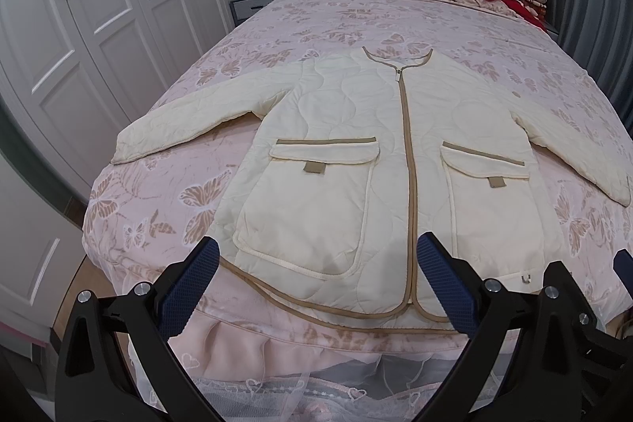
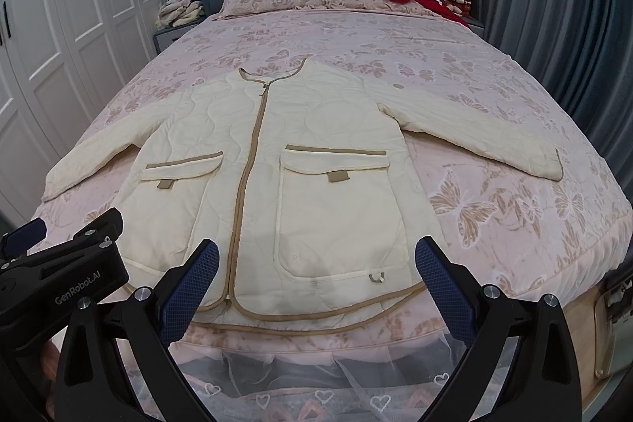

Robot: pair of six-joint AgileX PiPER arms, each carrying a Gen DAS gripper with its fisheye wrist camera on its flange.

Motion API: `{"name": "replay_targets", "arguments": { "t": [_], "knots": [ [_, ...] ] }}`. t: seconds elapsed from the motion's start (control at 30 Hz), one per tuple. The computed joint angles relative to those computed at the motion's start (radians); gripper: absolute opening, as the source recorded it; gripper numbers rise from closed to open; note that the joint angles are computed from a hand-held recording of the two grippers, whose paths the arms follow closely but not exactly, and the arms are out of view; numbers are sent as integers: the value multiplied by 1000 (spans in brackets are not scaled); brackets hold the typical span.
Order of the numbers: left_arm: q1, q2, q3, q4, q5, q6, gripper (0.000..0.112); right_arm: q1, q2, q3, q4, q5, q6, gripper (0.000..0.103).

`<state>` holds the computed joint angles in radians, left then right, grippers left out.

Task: Fold large clothes

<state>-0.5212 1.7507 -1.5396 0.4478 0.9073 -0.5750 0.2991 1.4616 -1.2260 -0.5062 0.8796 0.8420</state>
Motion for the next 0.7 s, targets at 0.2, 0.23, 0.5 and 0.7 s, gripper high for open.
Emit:
{"name": "replay_targets", "arguments": {
  "t": [0.2,0.23,0.5,0.7],
  "knots": [
    [3,-1,2,-2,0,3,97,1,2,-3,-1,2,0,98],
    [1,0,1,-1,0,3,97,0,0,0,-1,1,0,98],
    [2,-1,3,-2,-2,3,97,0,0,2,0,-1,2,98],
    [7,14,-13,-13,6,18,97,-8,7,-5,16,-6,-14,98]
  ]
}}
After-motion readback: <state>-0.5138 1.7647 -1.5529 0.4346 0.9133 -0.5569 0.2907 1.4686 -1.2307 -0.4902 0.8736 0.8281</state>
